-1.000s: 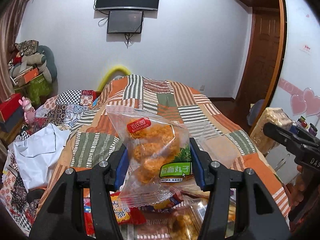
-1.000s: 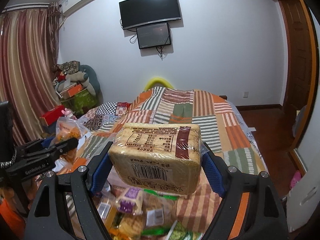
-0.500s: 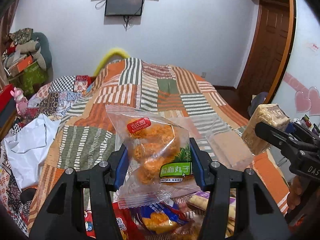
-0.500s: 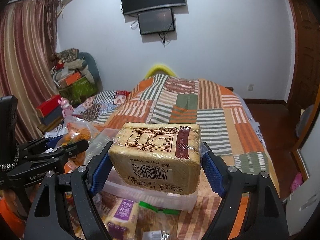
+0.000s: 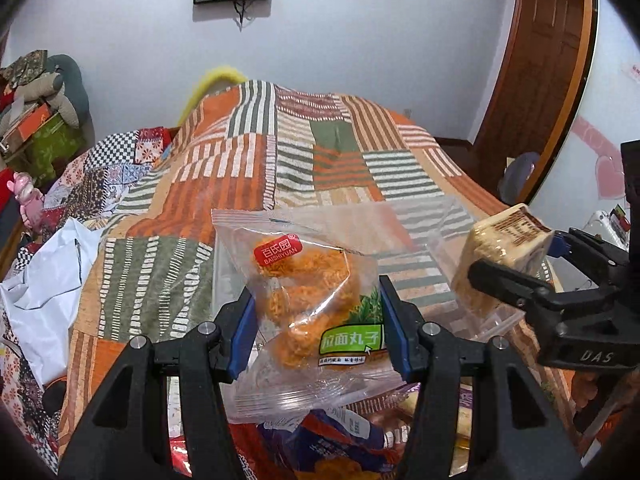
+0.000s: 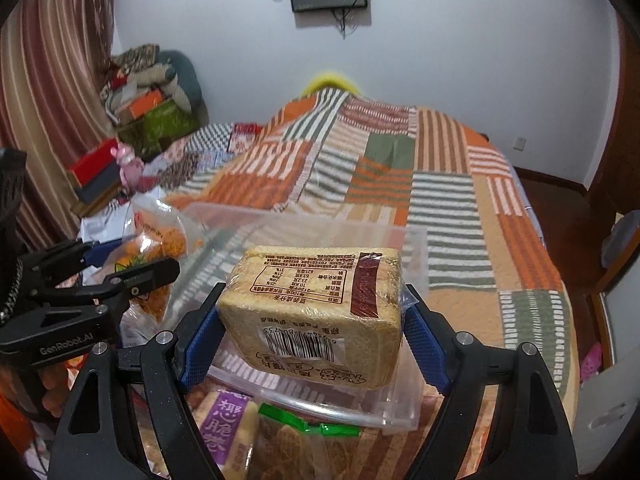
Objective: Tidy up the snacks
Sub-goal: 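Carry the meatball bag with the left gripper while the right gripper carries the bread loaf over the clear box, then open the left gripper over the clear box while the right gripper releases the bread loaf into it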
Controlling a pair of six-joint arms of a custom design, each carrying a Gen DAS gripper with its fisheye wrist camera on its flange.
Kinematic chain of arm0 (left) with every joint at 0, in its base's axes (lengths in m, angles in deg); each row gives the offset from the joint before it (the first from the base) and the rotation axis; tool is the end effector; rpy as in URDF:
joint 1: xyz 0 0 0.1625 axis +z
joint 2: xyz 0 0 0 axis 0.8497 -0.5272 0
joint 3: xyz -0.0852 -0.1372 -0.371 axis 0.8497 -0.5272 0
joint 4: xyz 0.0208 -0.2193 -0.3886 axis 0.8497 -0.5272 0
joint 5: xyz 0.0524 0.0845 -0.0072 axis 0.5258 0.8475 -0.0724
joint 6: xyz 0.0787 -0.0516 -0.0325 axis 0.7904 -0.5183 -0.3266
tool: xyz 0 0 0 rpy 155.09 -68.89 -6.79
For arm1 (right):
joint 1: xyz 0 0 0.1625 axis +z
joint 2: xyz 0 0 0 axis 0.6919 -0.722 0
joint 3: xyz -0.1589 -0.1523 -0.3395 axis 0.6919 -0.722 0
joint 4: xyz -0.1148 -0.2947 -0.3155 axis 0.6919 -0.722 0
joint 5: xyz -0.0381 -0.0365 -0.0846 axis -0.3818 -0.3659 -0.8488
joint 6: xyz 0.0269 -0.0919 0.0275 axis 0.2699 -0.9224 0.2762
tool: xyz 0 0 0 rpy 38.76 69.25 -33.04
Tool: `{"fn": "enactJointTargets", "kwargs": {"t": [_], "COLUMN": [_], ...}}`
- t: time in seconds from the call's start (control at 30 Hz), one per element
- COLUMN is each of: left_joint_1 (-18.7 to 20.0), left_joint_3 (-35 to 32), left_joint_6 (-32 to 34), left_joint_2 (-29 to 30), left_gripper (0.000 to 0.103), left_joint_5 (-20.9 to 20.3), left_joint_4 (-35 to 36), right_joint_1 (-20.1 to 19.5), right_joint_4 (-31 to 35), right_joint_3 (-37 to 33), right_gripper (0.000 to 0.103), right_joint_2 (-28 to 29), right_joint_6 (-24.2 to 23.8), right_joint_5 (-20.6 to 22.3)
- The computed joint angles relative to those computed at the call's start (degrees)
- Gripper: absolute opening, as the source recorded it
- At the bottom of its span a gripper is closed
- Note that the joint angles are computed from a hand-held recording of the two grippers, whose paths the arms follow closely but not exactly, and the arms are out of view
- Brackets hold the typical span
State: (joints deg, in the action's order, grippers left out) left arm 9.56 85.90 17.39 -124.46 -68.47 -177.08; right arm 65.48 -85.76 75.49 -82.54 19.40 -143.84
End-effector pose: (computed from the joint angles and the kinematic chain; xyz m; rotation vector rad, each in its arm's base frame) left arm -0.0890 -0.7403 0.3168 0.4010 2.3292 -0.9182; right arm 0.3616 -0.7454 0.0399 0.9235 -2.4397 0.7662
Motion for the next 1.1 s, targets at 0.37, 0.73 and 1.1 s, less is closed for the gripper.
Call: {"fn": "enactJointTargets", "kwargs": {"t": [0.37,0.73,1.1], "left_joint_1": [0.36,0.09,-2.51], "left_joint_3": [-2.03,-1.83,3.90], "left_joint_6": [-1.13,-3.39,0.64], "left_joint_2": [1.63,1.17,-3.18], "left_gripper": [0.056,0.063,0.078], "left_joint_5": [-0.18,0.29,1.87], "left_joint_4": [4.79,6.26,-0.70], "right_joint_1": [-0.65,-0.59,0.09], "right_joint_4": [6.70,8.38,4.51], "right_joint_3": [-3.22,-3.17,1.02], "right_gripper": [0.080,0.081,0.081], "right_joint_2": [1.55,1.45,-1.67], "right_joint_6": [1.04,1.95,1.66], "right_joint_5": [-1.50,-2.23,-1.35]}}
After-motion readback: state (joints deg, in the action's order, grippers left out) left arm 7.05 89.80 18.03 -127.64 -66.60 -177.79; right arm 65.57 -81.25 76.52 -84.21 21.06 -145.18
